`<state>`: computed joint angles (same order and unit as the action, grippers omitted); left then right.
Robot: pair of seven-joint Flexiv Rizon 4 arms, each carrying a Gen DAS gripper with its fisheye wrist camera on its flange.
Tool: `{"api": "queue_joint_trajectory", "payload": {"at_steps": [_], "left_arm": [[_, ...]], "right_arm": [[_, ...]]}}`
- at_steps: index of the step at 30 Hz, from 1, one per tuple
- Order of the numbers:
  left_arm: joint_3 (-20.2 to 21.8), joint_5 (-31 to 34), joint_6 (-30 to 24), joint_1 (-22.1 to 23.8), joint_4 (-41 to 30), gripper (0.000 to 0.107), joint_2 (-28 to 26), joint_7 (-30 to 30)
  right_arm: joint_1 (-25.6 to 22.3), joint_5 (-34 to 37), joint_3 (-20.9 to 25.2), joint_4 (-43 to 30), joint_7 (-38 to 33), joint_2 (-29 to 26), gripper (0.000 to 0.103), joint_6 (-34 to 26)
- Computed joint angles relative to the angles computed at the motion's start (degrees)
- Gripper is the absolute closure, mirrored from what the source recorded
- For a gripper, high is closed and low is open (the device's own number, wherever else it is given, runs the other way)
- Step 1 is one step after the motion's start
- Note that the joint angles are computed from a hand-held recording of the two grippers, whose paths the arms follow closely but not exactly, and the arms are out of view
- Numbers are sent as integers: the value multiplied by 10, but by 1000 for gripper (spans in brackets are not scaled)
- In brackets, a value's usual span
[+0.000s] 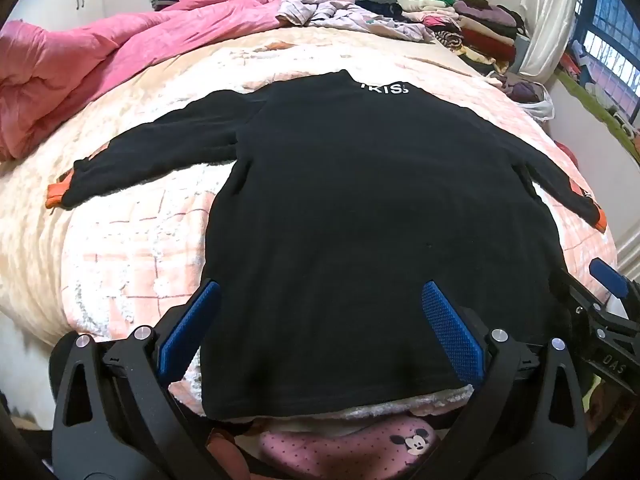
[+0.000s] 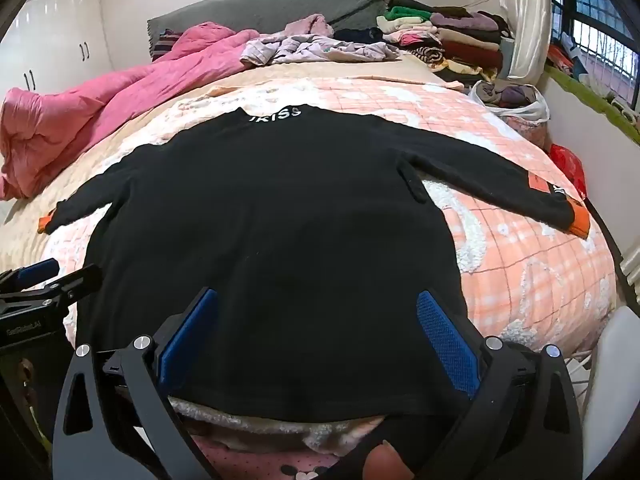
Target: Fold small clothes
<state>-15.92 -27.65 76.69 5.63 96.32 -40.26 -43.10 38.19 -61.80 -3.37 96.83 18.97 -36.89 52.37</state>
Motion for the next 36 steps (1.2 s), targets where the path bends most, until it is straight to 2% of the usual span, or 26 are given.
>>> {"api": "queue_joint_trajectory", "payload": {"at_steps": [5,9,13,15,36], "left_arm": [[11,7,-13,-9,-9,12,-2,-7],[-1,0,-10,1,-4,12,3,1],[5,-1,-17,-2,-10,12,3,0],[-5,-6,5,0,1,12,-2,5],[-8,-7,1,5,3,12,1,5]], "right_arm": [[-1,-5,1,3,10,2,4,4],[-1,-3,2,3,4,4,4,1],[2,-7,1,-3,-1,2,4,-6],[5,-15,0,-1,1,4,4,-8],[2,-26,5,-2,-1,5,4,-19]]}}
